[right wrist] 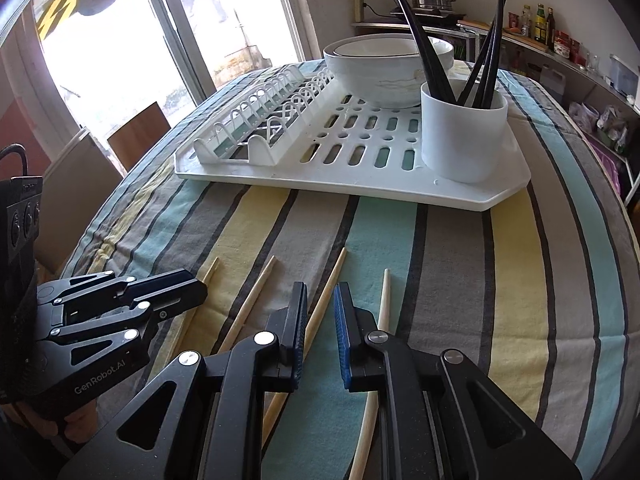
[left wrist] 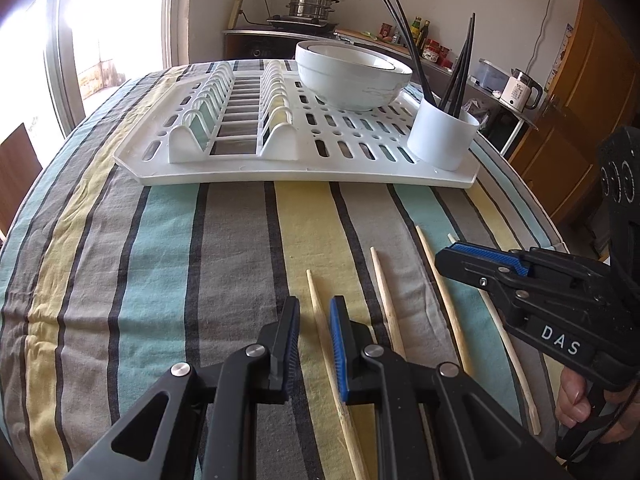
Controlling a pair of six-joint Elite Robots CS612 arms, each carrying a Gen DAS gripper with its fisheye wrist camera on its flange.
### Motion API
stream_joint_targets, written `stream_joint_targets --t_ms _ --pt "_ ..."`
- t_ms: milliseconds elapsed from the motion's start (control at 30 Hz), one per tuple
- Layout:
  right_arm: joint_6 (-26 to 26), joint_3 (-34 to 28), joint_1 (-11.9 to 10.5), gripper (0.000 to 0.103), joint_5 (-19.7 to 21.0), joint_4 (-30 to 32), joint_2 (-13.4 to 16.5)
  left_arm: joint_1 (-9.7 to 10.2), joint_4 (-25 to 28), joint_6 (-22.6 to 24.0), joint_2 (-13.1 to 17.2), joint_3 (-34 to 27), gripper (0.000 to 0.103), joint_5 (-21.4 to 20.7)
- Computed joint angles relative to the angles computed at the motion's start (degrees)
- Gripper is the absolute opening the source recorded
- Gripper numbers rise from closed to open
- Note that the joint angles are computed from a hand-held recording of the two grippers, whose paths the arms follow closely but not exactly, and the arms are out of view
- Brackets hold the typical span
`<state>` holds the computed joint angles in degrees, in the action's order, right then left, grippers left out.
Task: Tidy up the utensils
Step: 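Move both tools down to the wooden chopsticks on the cloth, then close the left tool on a wooden chopstick while the right tool grasps another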
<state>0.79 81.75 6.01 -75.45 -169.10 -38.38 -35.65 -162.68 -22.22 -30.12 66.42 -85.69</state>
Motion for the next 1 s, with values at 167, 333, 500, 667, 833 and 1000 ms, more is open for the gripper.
stream_joint_targets --t_ms 167,333,500,667,833,1000 --pt "-0.8 -1.7 0.3 0.014 -1.2 2.8 0.7 -0.23 0.1 0.0 0.2 -0.4 0.015 1.2" --pt "-1.6 -2.8 0.9 0.014 -3.4 3.7 1.1 -0.63 0.2 0.3 0.5 -0.7 0.015 3.2" --pt "-2.5 -3.1 1.5 0.008 -6.3 3.7 1.2 -0.82 0.7 0.6 0.6 -1.0 0.008 4.9" --pt "-2.3 -2.9 1.2 0.008 -5.0 3.6 1.1 -0.69 1.2 0.7 0.8 -1.5 0.005 4.6" --pt "-1.9 -1.8 0.7 0.007 -2.7 1.4 0.5 -0.41 1.4 1.0 0.8 -2.1 0.005 3.4" --pt "-1.1 -0.4 0.3 0.007 -1.2 -2.2 -0.6 -0.25 -0.9 1.7 0.0 -1.4 0.005 3.3"
